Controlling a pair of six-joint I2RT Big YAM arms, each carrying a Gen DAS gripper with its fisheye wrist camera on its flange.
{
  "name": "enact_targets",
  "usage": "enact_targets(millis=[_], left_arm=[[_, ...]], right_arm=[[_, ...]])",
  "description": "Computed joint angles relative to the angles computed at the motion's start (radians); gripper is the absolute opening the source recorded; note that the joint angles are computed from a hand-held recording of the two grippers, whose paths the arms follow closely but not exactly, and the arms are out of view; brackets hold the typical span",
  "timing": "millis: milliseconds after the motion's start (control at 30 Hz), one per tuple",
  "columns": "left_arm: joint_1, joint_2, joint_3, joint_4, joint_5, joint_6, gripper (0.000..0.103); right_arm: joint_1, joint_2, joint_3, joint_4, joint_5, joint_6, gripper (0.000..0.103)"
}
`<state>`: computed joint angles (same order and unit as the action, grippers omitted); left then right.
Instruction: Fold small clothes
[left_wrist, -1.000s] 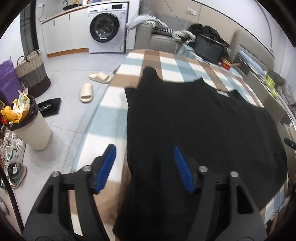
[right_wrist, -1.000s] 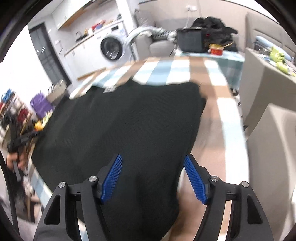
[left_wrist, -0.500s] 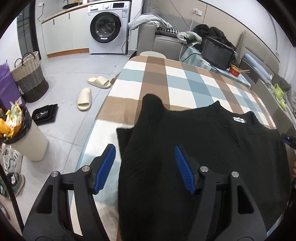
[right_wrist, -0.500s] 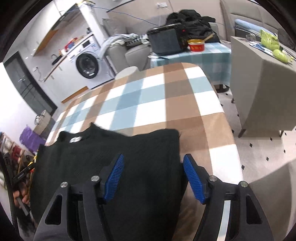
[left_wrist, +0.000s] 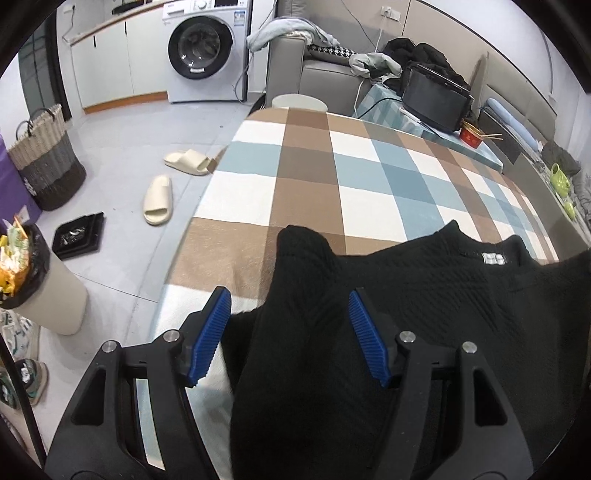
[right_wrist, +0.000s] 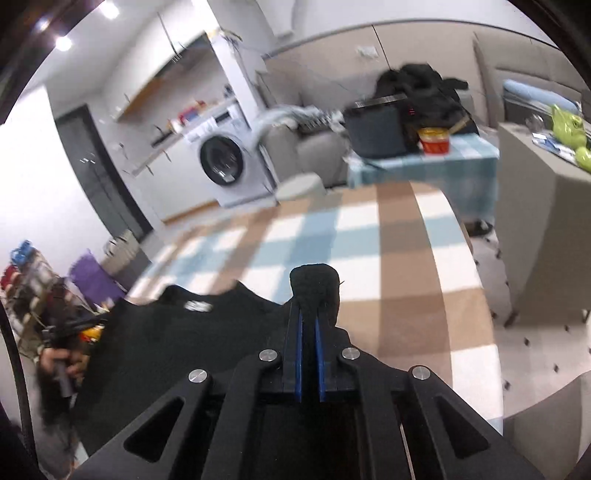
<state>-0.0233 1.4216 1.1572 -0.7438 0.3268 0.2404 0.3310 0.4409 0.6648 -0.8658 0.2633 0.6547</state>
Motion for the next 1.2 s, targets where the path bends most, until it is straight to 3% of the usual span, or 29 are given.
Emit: enact_targets(millis=[67, 133, 167, 433, 500, 633, 700, 733, 767, 833, 933, 1000, 1033, 1100, 1200], left_arm=[[0.0, 0.006, -0.004, 0.012, 0.035, -0.013, 0.028], [0.0, 0.0, -0.014, 0.035, 0.069, -0.012, 0.009], [0.001, -0.007, -0.022, 0.047, 0.081, -0.012, 0.004], [0.052, -0.098, -0.049, 0.107, 0.198, -0.075, 0.003], [0.061, -0.114, -0.044, 0.111, 0.211, -0.087, 0.003], [0.06, -0.103, -0.017, 0.118, 0.185, -0.106, 0.003], [0.047, -0.076, -0.004, 0.102, 0.131, -0.104, 0.004], [0.036, -0.054, 0.004, 0.087, 0.077, -0.099, 0.012], [0.029, -0.034, 0.01, 0.075, 0.035, -0.103, 0.022], [0.031, -0.006, 0.017, 0.043, -0.016, -0.125, 0.032], [0.061, -0.019, -0.01, 0.035, 0.019, -0.126, 0.034], [0.067, -0.046, -0.036, 0.043, 0.016, -0.111, 0.038], [0.07, -0.065, -0.049, 0.037, 0.017, -0.096, 0.045], [0.074, -0.11, -0.078, 0.028, 0.029, -0.072, 0.053], [0.073, -0.2, -0.132, 0.007, 0.05, -0.019, 0.067]], right_arm=[[0.015, 0.012, 0.011, -0.022, 0.029, 0.0, 0.006], [0.006, 0.019, 0.012, -0.029, 0.019, 0.005, 0.006], [0.001, 0.023, 0.011, -0.031, 0.021, 0.008, 0.006], [0.018, -0.004, 0.002, 0.023, 0.04, -0.003, 0.006], [0.033, 0.009, 0.022, 0.035, 0.078, -0.026, 0.005], [-0.035, 0.054, 0.051, 0.068, 0.054, -0.065, 0.005], [-0.082, 0.105, 0.064, 0.052, 0.016, -0.065, 0.006], [-0.094, 0.138, 0.071, 0.03, 0.025, -0.058, 0.006], [-0.106, 0.168, 0.07, 0.011, 0.035, -0.045, 0.013], [-0.13, 0.209, 0.064, -0.03, 0.032, -0.013, 0.025], [-0.146, 0.197, 0.037, -0.06, -0.022, 0.012, 0.025], [-0.116, 0.175, 0.03, -0.098, -0.014, 0.032, 0.027], [-0.096, 0.165, 0.03, -0.124, -0.01, 0.047, 0.03], [-0.067, 0.132, 0.023, -0.148, -0.038, 0.075, 0.047], [-0.011, 0.09, 0.012, -0.154, -0.083, 0.133, 0.058]])
